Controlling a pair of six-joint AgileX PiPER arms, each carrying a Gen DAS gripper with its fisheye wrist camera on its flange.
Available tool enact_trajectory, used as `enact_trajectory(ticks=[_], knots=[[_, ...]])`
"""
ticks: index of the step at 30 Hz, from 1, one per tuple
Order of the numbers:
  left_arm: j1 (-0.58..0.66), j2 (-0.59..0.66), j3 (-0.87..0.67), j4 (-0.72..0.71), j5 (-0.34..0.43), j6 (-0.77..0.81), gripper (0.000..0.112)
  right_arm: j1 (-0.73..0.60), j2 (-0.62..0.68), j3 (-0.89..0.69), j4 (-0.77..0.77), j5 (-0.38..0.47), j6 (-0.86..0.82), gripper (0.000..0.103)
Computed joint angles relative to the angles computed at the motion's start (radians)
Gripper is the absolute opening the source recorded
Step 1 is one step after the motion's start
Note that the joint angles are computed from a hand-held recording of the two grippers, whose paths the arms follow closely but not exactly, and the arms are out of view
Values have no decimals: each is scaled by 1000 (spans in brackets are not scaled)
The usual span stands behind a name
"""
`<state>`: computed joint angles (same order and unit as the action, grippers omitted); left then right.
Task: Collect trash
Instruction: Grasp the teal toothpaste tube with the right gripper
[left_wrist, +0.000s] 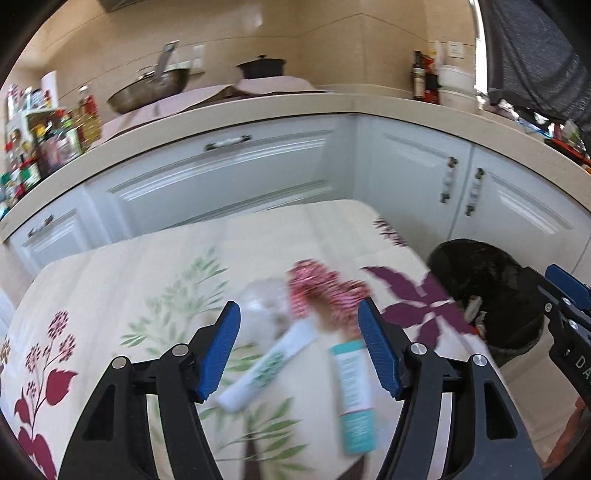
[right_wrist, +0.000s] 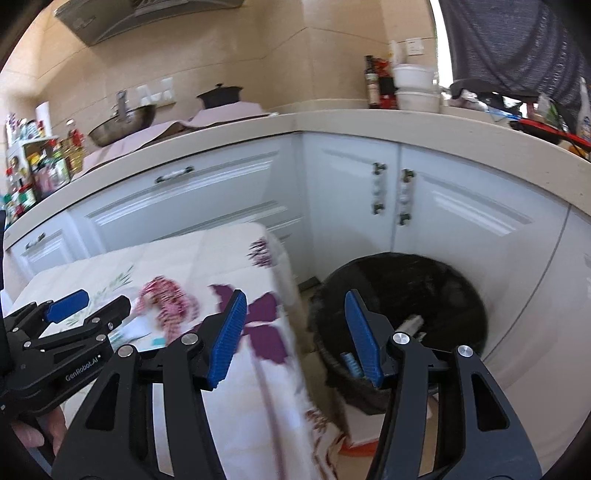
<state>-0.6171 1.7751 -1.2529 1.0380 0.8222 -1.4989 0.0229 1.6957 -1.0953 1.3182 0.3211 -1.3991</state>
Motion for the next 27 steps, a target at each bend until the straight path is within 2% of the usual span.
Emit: enact_trajectory(ticks=[12,19,23,27], knots=[[65,-200,294,55,-14,-116,69,158,-34,54,-177,-37,177,54],[119,-255,374,54,-66,-117,69,266,13,9,-502,-49,494,54],[148,-263,391,38,-104,-93,69,308,60,-41,-711,-15,696,54],[167,-262,401,18,-135,-59,69,325,99,-82,-855,26,839,54]])
